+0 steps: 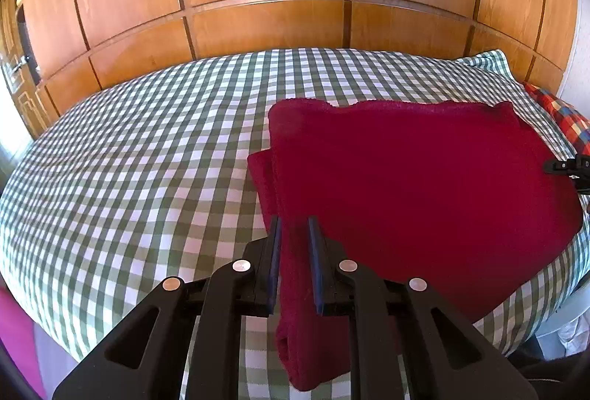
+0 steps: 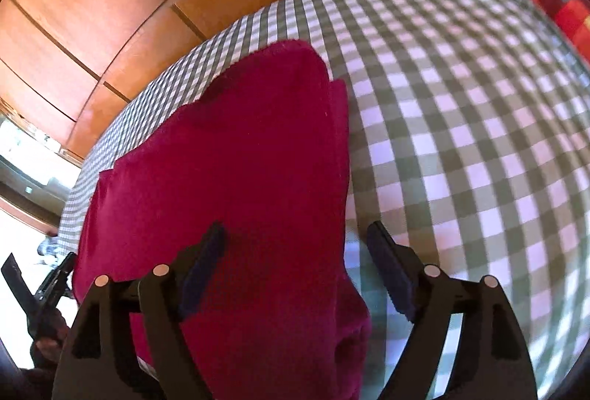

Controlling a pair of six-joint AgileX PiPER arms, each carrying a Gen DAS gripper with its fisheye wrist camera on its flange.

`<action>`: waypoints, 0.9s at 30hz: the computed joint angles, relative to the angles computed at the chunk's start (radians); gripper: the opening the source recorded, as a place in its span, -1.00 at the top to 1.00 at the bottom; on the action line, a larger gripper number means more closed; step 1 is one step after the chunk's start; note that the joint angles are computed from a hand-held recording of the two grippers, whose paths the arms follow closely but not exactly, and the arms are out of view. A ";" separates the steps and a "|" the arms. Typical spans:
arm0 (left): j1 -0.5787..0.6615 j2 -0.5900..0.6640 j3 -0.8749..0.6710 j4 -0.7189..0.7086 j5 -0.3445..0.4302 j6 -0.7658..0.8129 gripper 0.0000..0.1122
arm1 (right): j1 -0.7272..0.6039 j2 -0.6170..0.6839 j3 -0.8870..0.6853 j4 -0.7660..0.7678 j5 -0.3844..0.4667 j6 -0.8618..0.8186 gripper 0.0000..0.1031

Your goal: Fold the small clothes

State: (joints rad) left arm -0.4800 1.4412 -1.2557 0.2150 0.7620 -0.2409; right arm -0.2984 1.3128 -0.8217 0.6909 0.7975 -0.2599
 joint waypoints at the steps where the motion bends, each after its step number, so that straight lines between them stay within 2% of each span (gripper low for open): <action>1: -0.002 0.005 -0.003 0.001 -0.002 0.000 0.77 | -0.025 0.014 0.004 0.054 0.016 -0.061 -0.63; 5: -0.020 0.045 -0.015 0.035 0.012 -0.013 0.77 | -0.110 0.057 -0.002 0.164 0.100 -0.222 -0.63; 7: -0.014 0.088 -0.032 0.034 0.029 -0.005 0.77 | -0.163 0.073 -0.001 0.218 0.171 -0.304 -0.60; 10: -0.007 0.120 -0.038 0.051 0.018 -0.021 0.62 | -0.214 0.086 0.007 0.263 0.277 -0.395 -0.35; 14: 0.013 0.117 -0.076 0.000 0.036 -0.008 0.62 | -0.228 0.078 0.026 0.265 0.281 -0.427 -0.21; 16: 0.023 0.094 -0.083 -0.065 0.021 0.027 0.62 | -0.247 0.078 0.037 0.268 0.281 -0.440 -0.02; 17: 0.023 0.083 -0.087 -0.106 0.012 0.054 0.62 | -0.254 0.075 0.039 0.264 0.282 -0.443 0.02; 19: 0.004 0.078 -0.100 -0.166 0.010 0.107 0.62 | -0.272 0.064 0.043 0.256 0.299 -0.454 0.26; 21: -0.018 0.096 -0.118 -0.181 0.016 0.131 0.62 | -0.266 0.044 0.044 0.244 0.299 -0.440 0.39; 27: -0.049 0.195 -0.167 -0.236 0.037 0.176 0.62 | -0.193 -0.049 0.026 0.207 0.279 -0.291 0.49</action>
State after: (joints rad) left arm -0.5288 1.6359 -1.4229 -0.0210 0.7994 -0.0646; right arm -0.4919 1.2634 -0.7952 0.8978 1.0763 -0.5508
